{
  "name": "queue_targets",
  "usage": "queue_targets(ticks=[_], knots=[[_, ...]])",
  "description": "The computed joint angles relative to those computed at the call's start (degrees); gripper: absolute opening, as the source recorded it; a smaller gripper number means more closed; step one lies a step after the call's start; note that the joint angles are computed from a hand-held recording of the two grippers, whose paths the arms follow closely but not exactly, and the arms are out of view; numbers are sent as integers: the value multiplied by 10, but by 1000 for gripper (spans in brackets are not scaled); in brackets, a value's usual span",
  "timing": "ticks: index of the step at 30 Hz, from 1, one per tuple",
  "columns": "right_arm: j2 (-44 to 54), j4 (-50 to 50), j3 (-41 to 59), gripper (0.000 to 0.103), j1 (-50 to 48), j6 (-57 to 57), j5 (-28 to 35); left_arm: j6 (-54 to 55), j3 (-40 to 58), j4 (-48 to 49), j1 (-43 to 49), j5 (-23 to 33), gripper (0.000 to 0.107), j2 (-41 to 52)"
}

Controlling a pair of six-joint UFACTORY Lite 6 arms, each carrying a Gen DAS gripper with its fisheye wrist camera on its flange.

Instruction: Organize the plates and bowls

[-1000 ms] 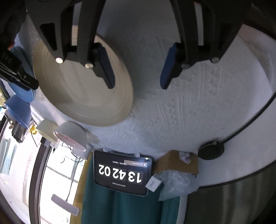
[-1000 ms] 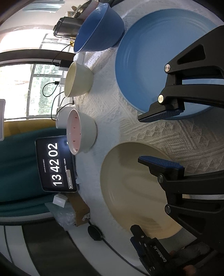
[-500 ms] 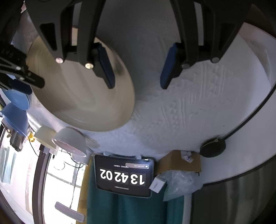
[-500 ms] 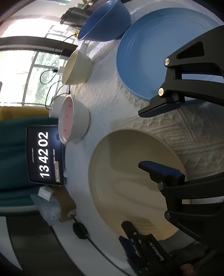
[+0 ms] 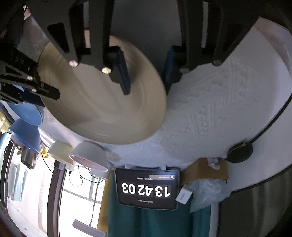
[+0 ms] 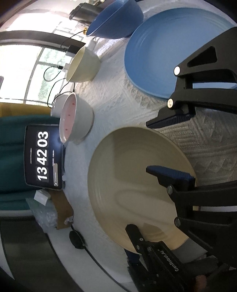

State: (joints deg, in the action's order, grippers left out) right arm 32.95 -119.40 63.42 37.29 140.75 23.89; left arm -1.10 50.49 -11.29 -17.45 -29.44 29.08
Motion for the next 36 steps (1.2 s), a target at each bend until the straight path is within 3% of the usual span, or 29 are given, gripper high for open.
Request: queue_targets(ticks=[7,36], knots=[[-18,-43,-25,37,0,48,19,-33,-7,31,5,8,36,-12],[-121,-126,-145,37,-6,165,76,28,-25,-44,-48,27,36,-77]])
